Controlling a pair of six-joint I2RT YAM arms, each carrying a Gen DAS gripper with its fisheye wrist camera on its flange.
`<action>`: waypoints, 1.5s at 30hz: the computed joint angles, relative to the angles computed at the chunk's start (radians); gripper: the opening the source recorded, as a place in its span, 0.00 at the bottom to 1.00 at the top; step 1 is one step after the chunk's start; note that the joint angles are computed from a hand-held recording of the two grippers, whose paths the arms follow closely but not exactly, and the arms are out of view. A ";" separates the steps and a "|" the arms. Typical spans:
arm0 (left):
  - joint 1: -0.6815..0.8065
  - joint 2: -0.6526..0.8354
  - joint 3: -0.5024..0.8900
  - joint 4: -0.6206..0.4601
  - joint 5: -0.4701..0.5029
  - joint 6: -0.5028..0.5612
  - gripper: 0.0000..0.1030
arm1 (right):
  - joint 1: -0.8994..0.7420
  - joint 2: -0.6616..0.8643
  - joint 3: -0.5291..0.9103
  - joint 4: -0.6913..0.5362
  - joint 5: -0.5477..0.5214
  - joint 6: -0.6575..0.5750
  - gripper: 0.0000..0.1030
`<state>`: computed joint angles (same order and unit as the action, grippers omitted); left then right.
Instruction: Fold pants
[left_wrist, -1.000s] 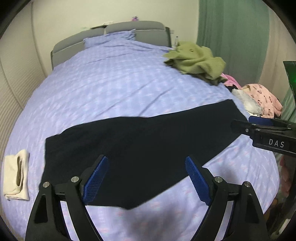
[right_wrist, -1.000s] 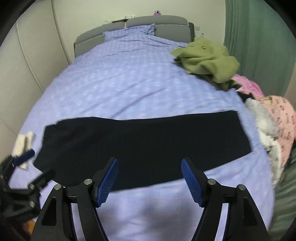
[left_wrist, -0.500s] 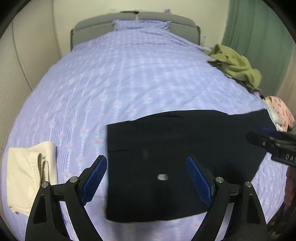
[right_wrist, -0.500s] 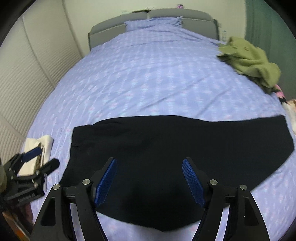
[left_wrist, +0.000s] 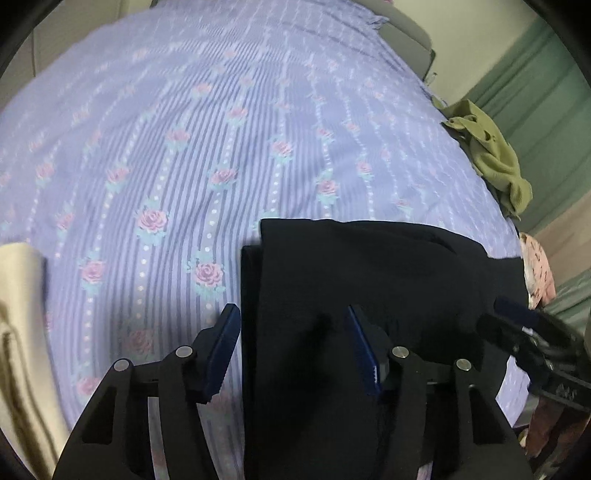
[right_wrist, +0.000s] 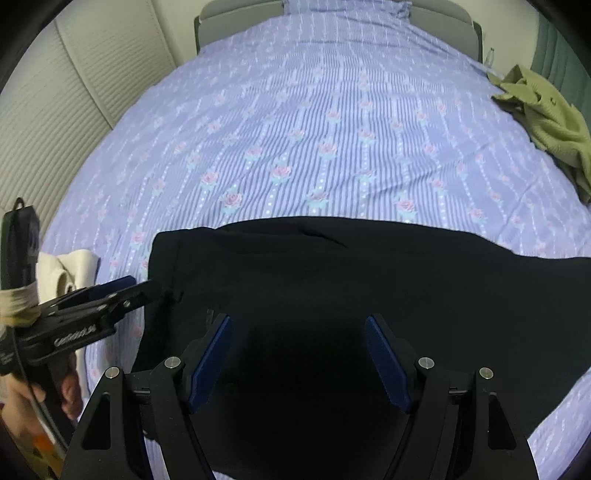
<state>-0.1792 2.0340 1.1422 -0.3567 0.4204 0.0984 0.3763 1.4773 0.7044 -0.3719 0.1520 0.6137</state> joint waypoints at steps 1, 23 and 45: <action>0.004 0.029 0.020 -0.005 0.006 -0.010 0.55 | -0.001 0.013 0.003 0.005 -0.004 0.007 0.72; 0.047 0.136 0.087 -0.050 0.128 -0.112 0.22 | 0.032 0.064 0.034 0.017 0.003 0.051 0.72; -0.043 -0.309 -0.213 0.072 -0.216 -0.013 0.60 | 0.056 -0.262 -0.137 -0.098 0.054 0.003 0.72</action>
<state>-0.2224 1.7247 0.9287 -0.2844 0.2042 0.0854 0.4326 1.2158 0.5675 -0.4703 0.2056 0.6170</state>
